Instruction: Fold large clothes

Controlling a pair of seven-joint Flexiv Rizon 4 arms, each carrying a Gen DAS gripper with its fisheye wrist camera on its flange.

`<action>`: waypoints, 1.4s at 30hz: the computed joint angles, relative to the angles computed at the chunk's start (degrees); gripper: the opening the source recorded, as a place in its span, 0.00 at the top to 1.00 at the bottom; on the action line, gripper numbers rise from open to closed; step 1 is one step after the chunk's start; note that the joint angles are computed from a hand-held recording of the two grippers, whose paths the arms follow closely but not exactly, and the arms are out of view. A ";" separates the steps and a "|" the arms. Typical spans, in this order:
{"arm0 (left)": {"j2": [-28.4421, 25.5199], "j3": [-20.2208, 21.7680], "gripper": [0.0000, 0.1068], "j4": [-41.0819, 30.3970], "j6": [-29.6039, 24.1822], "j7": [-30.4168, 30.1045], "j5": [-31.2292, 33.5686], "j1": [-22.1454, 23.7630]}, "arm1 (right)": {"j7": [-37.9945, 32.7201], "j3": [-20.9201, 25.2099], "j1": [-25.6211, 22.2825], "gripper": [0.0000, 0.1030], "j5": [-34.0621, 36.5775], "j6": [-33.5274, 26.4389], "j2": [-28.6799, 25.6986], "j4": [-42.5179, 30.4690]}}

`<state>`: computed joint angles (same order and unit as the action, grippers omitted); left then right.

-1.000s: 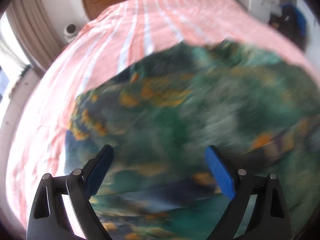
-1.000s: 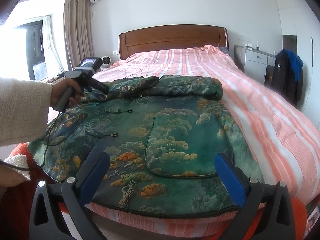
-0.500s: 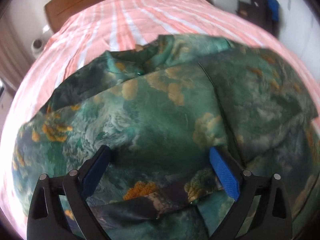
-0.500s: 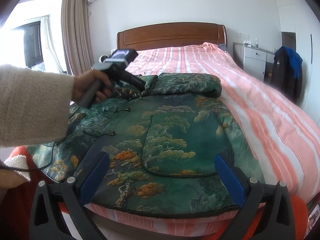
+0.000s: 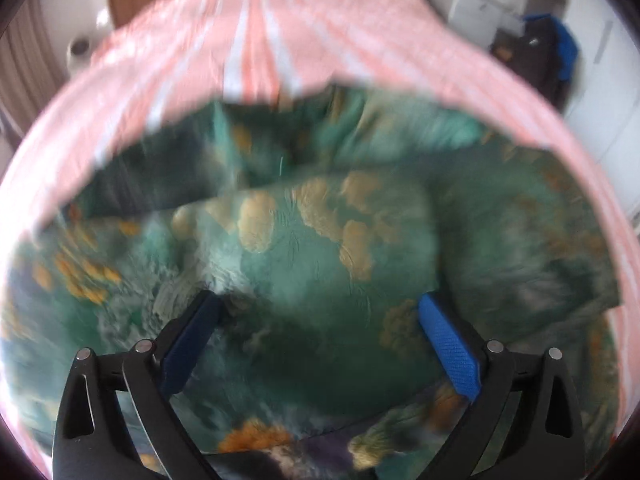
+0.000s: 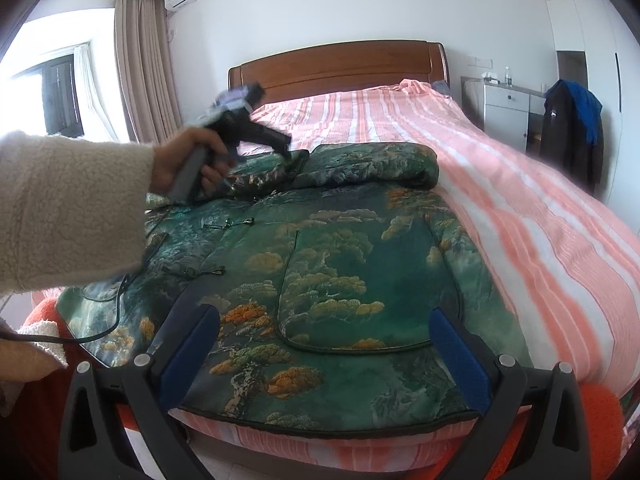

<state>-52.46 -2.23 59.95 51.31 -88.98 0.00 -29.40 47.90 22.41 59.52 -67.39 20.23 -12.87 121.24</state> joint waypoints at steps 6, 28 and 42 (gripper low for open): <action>5.73 -4.14 0.06 8.60 7.01 1.19 0.26 2.99 | 0.04 0.05 0.02 0.00 0.31 -0.21 0.05 0.04; 56.20 14.79 0.04 40.45 -11.00 -23.77 59.31 1.70 | -6.06 -1.13 1.92 0.00 -2.79 -1.56 -2.93 -3.64; 44.29 -5.00 0.05 72.46 37.91 0.24 -4.21 17.85 | -12.88 -1.88 4.48 0.00 2.08 -5.71 -6.16 -8.15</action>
<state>-8.17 -7.23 132.41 89.21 -88.74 -4.21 -11.55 35.01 20.53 64.00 -65.30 14.52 -19.03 113.09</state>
